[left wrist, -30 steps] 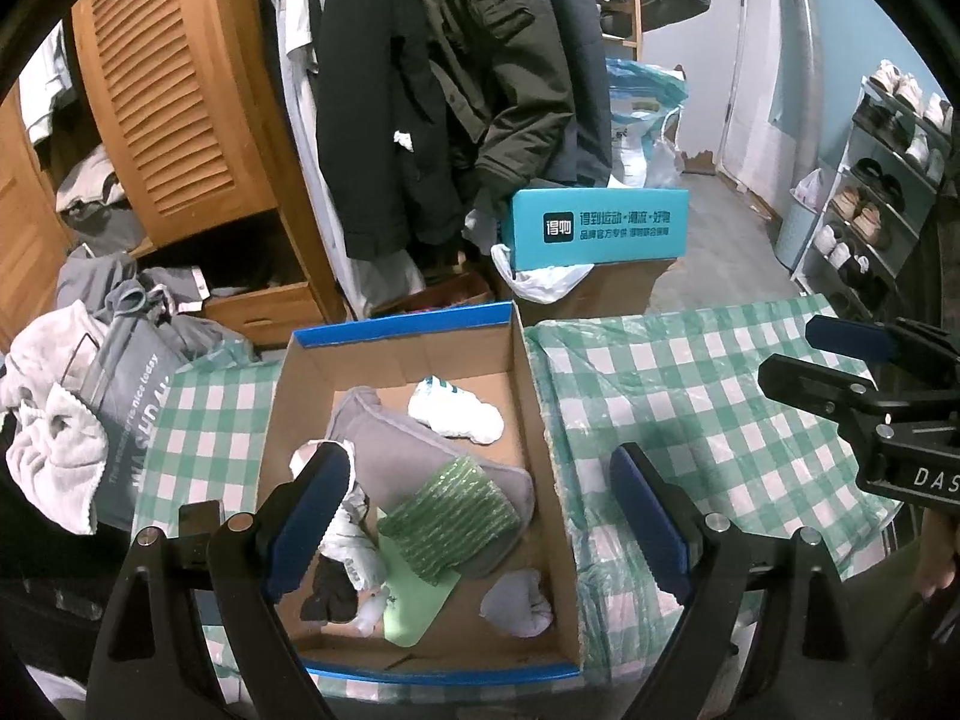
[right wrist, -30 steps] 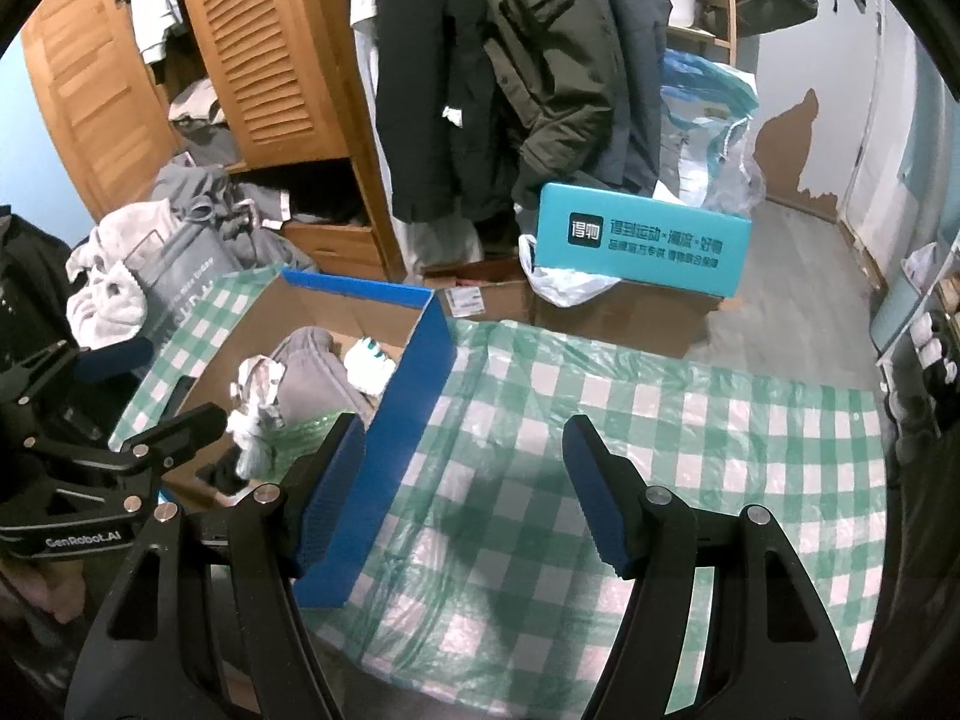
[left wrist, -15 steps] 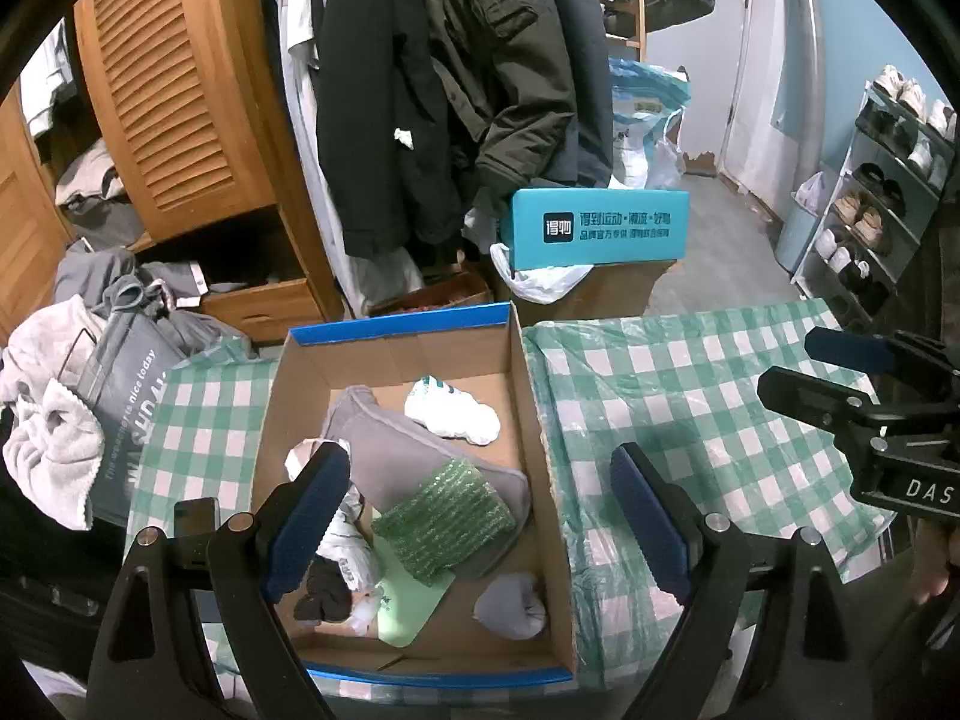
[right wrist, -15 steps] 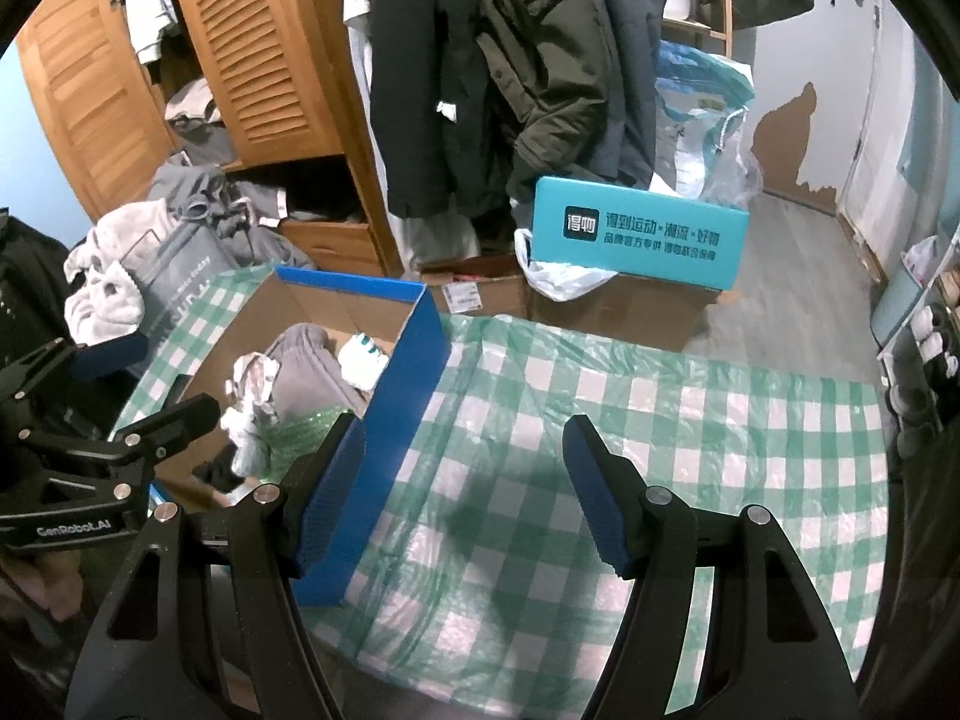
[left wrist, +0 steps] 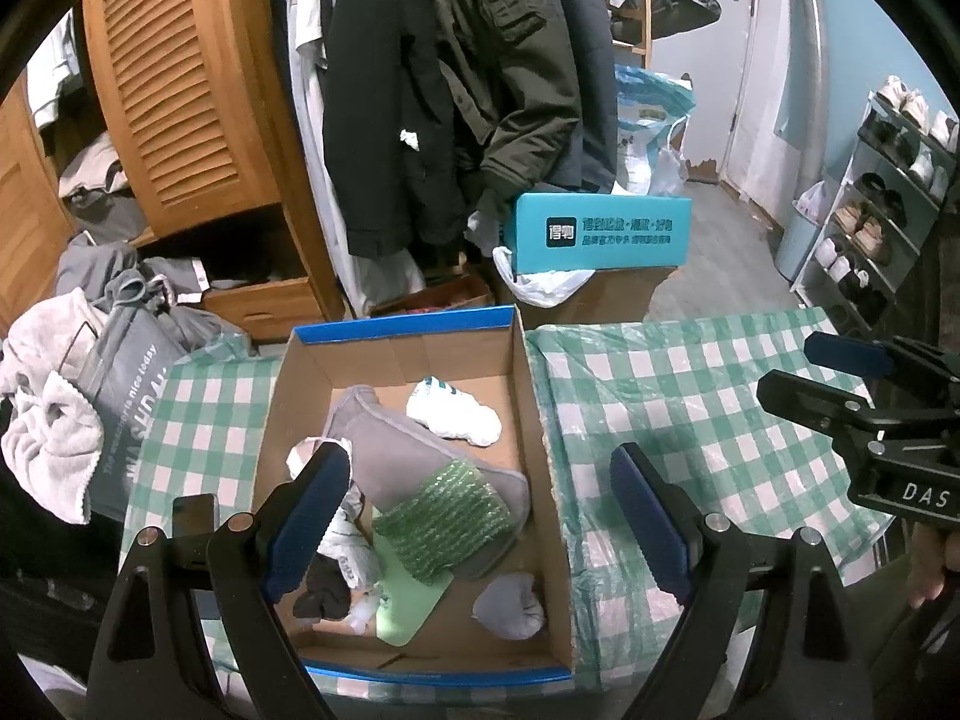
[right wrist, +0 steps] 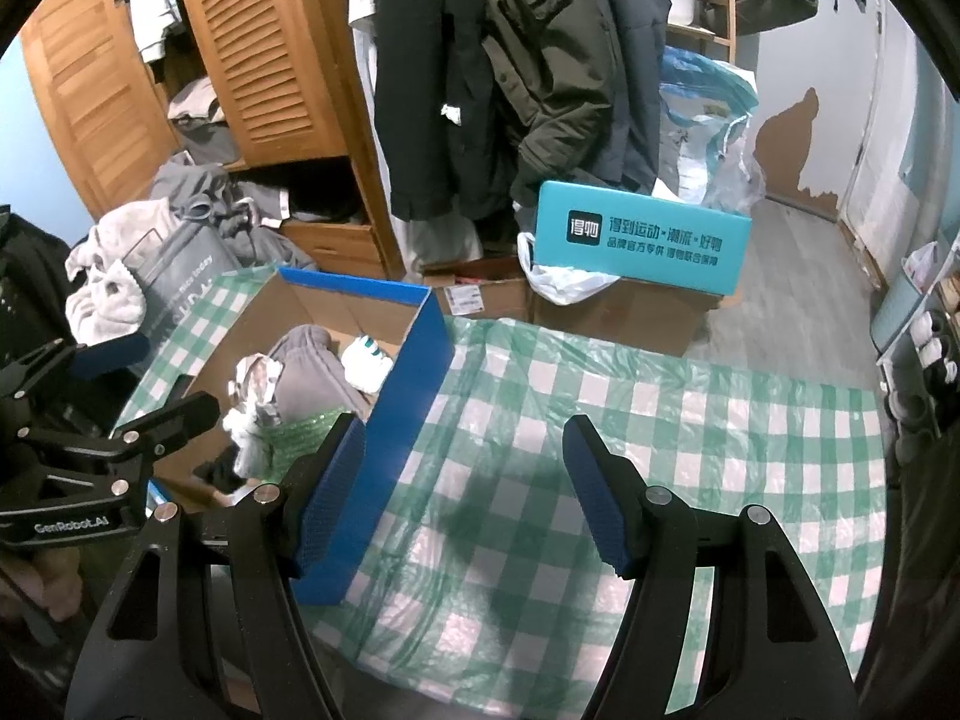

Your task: Organize soft objects

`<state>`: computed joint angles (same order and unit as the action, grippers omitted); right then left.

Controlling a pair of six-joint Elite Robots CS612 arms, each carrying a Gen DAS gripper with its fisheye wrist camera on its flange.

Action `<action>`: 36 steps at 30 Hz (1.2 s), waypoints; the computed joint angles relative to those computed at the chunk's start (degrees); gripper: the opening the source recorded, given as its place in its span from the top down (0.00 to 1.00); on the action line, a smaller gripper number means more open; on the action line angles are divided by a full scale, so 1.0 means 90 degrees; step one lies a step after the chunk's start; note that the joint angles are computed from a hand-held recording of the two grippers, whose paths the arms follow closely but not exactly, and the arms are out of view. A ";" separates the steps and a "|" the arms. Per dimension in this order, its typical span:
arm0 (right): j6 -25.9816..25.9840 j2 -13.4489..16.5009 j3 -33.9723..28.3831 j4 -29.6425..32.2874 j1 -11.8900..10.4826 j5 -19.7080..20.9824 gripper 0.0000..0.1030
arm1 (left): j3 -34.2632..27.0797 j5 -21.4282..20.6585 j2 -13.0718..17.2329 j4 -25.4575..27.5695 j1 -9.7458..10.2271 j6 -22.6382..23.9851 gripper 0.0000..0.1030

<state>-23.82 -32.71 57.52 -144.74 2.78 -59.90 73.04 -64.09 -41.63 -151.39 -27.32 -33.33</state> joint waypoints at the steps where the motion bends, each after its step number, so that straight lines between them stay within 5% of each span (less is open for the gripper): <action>1: -0.0005 -0.0003 0.0007 -0.0010 0.0002 -0.0007 0.34 | 0.0009 -0.0018 -0.0006 -0.0021 0.0001 -0.0017 0.13; 36: 0.0007 -0.0012 0.0004 -0.0009 0.0007 0.0017 0.34 | -0.0001 0.0300 -0.0022 0.0054 -0.0069 0.0052 0.10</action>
